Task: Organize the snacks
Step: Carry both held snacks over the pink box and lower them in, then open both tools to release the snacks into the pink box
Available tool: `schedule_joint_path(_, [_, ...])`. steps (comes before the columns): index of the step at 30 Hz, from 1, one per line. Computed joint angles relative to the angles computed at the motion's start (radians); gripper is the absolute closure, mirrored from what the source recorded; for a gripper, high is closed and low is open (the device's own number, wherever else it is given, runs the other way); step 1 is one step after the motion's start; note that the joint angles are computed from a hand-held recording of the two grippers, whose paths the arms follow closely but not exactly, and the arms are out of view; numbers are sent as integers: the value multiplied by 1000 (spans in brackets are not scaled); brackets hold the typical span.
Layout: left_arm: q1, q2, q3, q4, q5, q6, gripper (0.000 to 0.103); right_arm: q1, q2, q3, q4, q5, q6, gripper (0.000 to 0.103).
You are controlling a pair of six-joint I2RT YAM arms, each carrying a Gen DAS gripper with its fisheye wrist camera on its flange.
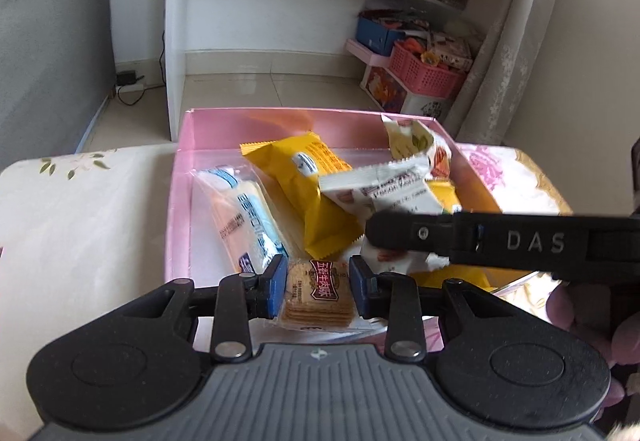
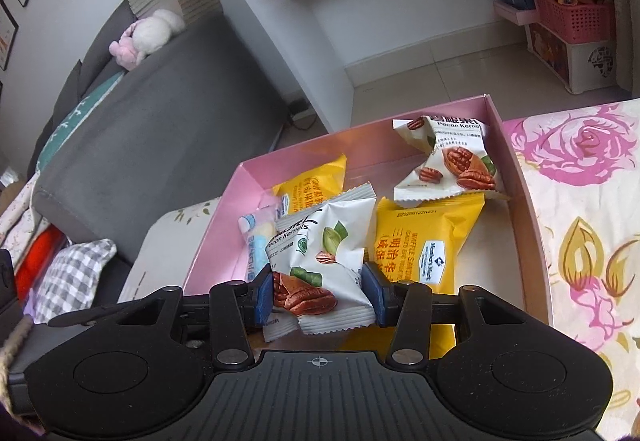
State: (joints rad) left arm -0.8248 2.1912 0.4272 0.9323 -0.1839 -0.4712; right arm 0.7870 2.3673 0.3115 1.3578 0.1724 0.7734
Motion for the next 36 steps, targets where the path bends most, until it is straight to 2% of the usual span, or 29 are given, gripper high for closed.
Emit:
schedule_joint_path(4, [-11,16,27,-34,-25,8,72,-1,-22,0,-28,48,-4,58])
schedule_joint_path(9, [-31,15,18,-53,-152,-6,72,-3,-40,-5,-43,81,-18,58])
schedule_joint_path(16, [10,-3,-49,27,-97,-24,71,12,-80,-8,-83,75,-31,56])
schedule_joint_path(18, [14,-23,-73,44,-78,-28,66,18,-99,-26,-81,74,-19,55])
schedule_joint_path(19, [13,-32,-73,40,-73,-30,61,22,-112,-38,-78,76,-12,55])
schedule_joint_path(20, [10,-43,-79,39,-75,-33,53,28,-125,-57,-62,80,-4,51])
schedule_joint_path(23, [-16,-87,-91,15,-95,-48,40,52,-175,-107,-48,115,23,37])
schedule_joint_path(25, [-34,-125,-106,-5,-110,-58,33,71,-220,-134,-66,138,43,34])
schedule_joint_path(28, [-68,-186,-119,-56,-141,-69,22,108,-317,-165,-153,177,79,30])
schedule_joint_path(30, [-98,-232,-126,-104,-169,-86,18,142,-392,-187,-216,209,104,26])
schedule_joint_path(36, [-183,-329,-148,-221,-234,-165,6,311,-639,-224,-500,365,211,11])
